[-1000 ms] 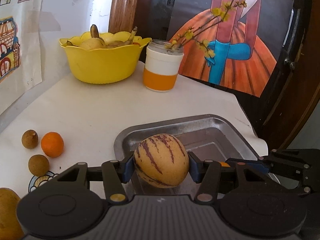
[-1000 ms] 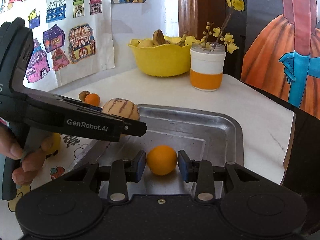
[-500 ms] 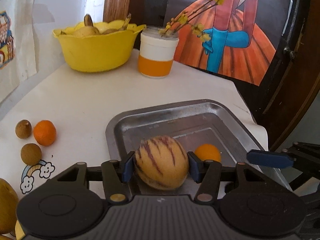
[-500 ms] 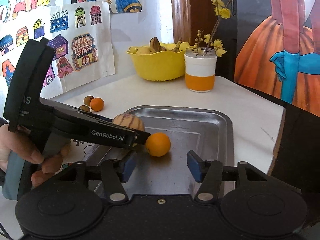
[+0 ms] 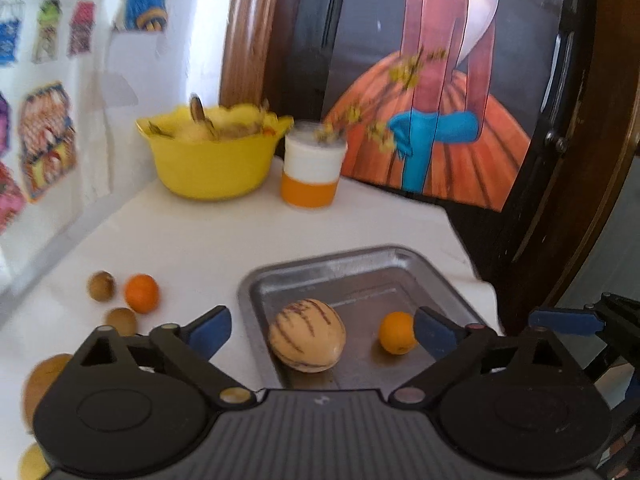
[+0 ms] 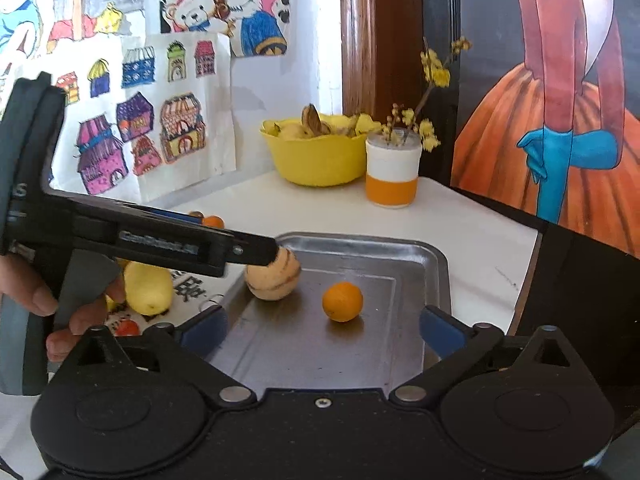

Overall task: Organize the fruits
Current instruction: 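Move both tools back toward the remaining fruit on the mat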

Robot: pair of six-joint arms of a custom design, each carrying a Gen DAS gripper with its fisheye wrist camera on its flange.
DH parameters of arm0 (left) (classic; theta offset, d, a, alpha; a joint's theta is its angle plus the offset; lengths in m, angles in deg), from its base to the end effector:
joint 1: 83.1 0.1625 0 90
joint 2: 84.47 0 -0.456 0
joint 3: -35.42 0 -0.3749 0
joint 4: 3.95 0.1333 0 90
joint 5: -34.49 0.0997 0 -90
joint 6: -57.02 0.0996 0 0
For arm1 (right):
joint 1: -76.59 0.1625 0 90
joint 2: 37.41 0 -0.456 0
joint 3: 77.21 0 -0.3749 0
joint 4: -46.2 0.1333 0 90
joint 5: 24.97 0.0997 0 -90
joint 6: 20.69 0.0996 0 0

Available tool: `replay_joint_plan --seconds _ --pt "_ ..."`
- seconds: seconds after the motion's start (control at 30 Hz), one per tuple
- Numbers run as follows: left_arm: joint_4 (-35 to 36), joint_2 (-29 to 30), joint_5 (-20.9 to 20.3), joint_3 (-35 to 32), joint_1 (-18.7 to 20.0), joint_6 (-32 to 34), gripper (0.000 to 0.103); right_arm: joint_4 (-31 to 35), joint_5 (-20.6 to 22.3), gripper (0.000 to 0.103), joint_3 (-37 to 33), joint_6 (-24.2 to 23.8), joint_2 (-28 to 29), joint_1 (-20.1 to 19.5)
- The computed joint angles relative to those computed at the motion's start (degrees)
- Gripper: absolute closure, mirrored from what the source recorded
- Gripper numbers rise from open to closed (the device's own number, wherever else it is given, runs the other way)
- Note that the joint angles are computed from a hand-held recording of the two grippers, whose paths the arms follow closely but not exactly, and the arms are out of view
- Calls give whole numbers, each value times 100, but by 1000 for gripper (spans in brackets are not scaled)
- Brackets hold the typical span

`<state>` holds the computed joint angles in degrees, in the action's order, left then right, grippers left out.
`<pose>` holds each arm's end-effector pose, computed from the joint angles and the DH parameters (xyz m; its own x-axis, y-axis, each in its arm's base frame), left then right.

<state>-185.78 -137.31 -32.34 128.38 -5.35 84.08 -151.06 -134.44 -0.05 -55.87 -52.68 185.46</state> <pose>0.0209 -0.7165 0.3058 -0.7986 0.1804 -0.5742 0.5556 0.5878 -0.5881 0.3384 -0.6805 -0.0431 -0.6610 -0.4488 0.6014 -0.7439 0.4970 -0.4468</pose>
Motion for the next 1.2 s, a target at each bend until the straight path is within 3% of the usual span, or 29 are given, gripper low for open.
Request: replay_joint_plan --seconds 0.27,0.53,0.87,1.2 --pt "-660 -812 -315 912 2 -21 1 -195 -156 1 435 97 -176 348" --pt "-894 -1509 -282 1561 119 120 0 -243 -175 1 739 -3 -197 672" --pt "-630 -2098 -171 2025 587 -1 0 261 -70 1 699 179 92 869" --pt "-178 -2313 -586 2212 1073 -215 0 814 -458 1 344 144 518 879"
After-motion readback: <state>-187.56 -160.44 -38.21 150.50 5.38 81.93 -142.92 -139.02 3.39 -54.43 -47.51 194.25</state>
